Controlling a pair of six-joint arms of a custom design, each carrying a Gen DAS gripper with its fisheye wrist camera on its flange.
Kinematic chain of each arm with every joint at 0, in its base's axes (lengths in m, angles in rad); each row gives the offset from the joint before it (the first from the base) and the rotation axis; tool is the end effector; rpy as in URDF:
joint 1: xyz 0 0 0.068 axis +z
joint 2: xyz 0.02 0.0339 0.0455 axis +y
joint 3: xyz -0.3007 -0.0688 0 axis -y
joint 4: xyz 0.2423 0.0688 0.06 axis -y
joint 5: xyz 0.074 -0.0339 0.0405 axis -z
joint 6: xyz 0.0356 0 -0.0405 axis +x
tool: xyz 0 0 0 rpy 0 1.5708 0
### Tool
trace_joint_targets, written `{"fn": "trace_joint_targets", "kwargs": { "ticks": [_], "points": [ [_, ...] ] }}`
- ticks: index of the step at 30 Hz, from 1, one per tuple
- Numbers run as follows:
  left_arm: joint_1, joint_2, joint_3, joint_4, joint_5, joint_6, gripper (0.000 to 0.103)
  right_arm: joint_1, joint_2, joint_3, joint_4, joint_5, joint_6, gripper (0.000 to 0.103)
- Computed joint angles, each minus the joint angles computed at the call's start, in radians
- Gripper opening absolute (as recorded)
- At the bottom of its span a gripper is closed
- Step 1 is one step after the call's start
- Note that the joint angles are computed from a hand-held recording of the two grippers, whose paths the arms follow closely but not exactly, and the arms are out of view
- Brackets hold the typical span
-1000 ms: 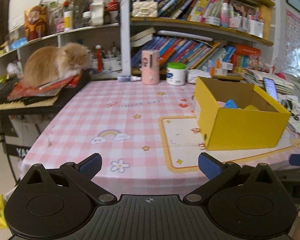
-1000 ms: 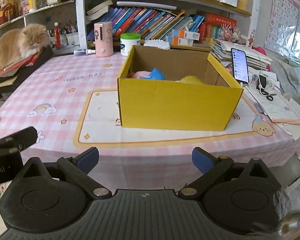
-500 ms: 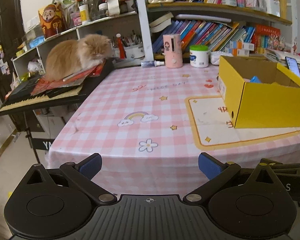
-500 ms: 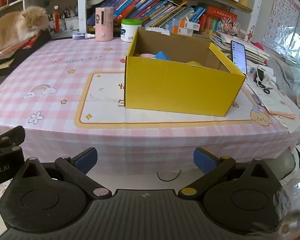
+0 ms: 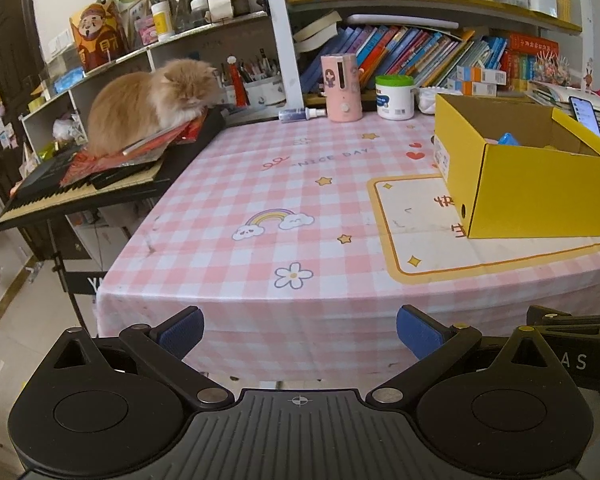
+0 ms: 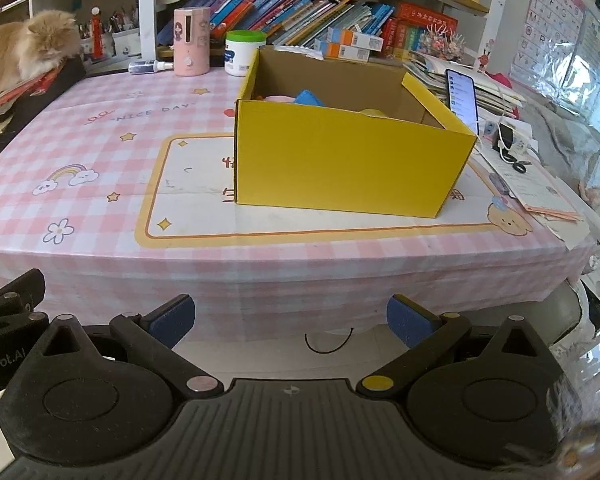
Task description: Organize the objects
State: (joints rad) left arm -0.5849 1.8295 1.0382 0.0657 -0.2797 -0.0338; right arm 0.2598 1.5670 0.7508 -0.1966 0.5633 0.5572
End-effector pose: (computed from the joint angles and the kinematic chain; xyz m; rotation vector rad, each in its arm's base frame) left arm 0.3313 -0.2076 0.2022 0.4768 2.2116 -0.0064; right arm 0.2790 0.0545 0.1905 0.5508 2.3375 -0.3631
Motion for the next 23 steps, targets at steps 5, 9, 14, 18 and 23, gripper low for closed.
{"fn": "trace_joint_targets", "kwargs": {
  "ticks": [5, 9, 14, 18, 23],
  "points": [
    [-0.001, -0.002, 0.003, -0.013, 0.006, -0.012, 0.103, -0.001, -0.006, 0.000, -0.009, 0.007, 0.005, 0.103],
    [-0.001, -0.002, 0.004, -0.014, 0.007, -0.011, 0.103, -0.001, -0.007, -0.002, -0.009, 0.008, 0.005, 0.103],
    [-0.001, -0.003, 0.005, -0.018, 0.008, -0.013, 0.103, -0.001, -0.010, -0.002, -0.011, 0.008, 0.004, 0.103],
    [-0.001, -0.006, 0.001, -0.014, 0.008, -0.013, 0.103, -0.002, -0.009, -0.002, -0.012, 0.007, 0.004, 0.103],
    [0.002, -0.002, 0.007, -0.017, 0.016, -0.022, 0.103, -0.006, -0.011, -0.002, -0.016, -0.001, -0.001, 0.103]
  ]
}}
